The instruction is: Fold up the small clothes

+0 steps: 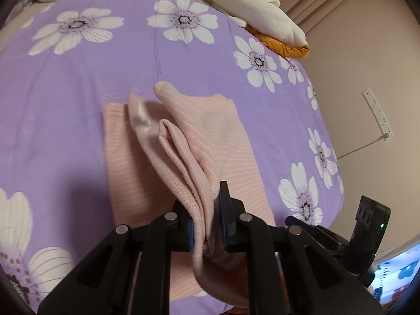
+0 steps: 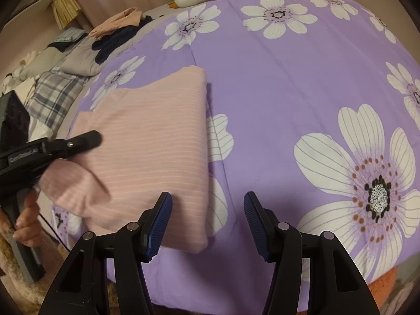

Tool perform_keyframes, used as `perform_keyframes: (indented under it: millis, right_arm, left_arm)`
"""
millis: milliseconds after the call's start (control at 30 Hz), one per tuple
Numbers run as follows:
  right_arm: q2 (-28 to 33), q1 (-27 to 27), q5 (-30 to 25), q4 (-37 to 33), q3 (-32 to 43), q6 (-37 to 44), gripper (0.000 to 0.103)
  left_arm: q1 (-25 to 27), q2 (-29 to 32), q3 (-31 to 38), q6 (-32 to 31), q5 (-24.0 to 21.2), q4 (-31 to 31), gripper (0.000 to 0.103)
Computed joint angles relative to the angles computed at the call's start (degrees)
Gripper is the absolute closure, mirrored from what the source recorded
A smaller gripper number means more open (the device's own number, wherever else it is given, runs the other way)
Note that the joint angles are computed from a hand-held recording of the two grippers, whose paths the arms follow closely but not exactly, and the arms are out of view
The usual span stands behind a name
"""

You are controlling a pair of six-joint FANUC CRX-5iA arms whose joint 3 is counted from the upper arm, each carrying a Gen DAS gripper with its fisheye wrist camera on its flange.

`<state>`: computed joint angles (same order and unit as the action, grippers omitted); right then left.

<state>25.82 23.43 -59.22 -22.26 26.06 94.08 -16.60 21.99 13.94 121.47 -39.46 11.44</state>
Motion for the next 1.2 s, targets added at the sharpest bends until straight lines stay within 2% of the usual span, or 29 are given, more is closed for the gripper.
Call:
perform_keyframes:
  millis: [233, 367, 500, 667, 800, 1000, 1200]
  right_arm:
    - [1.2, 0.4, -1.5, 0.1, 1.3, -0.1, 0.046]
    - [1.7, 0.7, -2.3, 0.3, 1.8, -0.3, 0.046]
    - [1.9, 0.8, -2.6, 0.4, 1.9, -0.5, 0.046]
    - [1.8, 0.8, -2.8, 0.2, 1.7, -0.3, 0.046]
    - [1.9, 0.9, -3.0, 0.3, 1.6, -0.3, 0.046]
    - [2.3, 1.1, -3.7, 0.5, 1.8, -0.1, 0.046]
    - [2.8, 1.2, -4.3, 1.1, 2.1, -0.4, 0.045]
  left_arm:
    - [0.5, 1.7, 0.2, 3.1, -5.4, -4.0, 0.087]
    - [0.6, 1.3, -0.8, 3.3, -5.3, -3.9, 0.080]
    - [-0.1, 0.8, 0.6, 4.3, -8.1, -6.3, 0.073]
    - [-0.3, -1.4, -3.7, 1.4, -6.1, -2.6, 0.066]
    - [-1.3, -0.9, -3.8, 3.8, -9.4, -4.8, 0.056]
    - [-1.4, -3.3, -9.4, 7.0, -4.2, -3.9, 0.051]
    - [-2.0, -3.5, -9.2, 8.7, -4.2, -4.7, 0.046]
